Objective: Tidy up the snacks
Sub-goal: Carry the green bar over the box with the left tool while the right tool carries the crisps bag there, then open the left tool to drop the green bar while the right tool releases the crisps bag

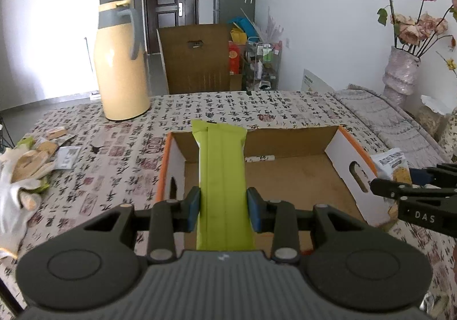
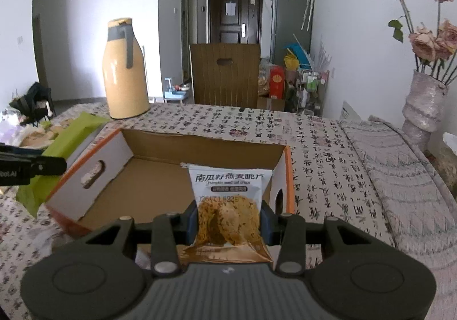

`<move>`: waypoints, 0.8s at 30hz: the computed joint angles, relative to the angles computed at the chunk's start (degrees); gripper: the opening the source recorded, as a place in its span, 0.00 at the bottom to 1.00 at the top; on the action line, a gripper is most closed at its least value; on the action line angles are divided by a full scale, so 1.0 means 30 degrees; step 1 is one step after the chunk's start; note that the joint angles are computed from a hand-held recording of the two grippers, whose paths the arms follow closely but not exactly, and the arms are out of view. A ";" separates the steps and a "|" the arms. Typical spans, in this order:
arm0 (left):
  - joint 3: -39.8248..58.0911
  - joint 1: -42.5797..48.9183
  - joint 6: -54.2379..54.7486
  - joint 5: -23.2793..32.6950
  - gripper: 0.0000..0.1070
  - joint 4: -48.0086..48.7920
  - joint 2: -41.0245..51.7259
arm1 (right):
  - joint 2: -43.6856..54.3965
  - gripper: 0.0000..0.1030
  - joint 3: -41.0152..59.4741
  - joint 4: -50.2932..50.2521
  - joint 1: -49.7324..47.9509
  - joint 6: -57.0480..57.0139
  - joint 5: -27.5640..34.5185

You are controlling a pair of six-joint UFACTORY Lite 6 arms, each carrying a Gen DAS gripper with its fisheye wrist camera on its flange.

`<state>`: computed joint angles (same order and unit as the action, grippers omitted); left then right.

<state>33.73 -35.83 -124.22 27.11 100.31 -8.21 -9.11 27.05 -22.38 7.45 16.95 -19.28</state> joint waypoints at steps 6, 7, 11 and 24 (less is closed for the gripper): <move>0.2523 0.1540 -0.2437 -0.1313 0.33 0.3194 0.3771 | 0.4355 0.40 0.3624 -0.3383 -0.0376 0.2588 0.0281; 0.2947 0.1712 -0.2729 -0.1452 0.33 0.3528 0.4416 | 0.5015 0.40 0.4153 -0.3507 -0.0341 0.2636 0.0371; 0.4090 0.2198 -0.3353 -0.1878 0.33 0.4388 0.6173 | 0.6858 0.40 0.5551 -0.3401 -0.0200 0.2381 0.0557; 0.4845 0.2363 -0.2863 -0.1822 0.77 0.3318 0.7323 | 0.8738 0.76 0.6954 -0.3473 -0.0272 0.2502 0.0755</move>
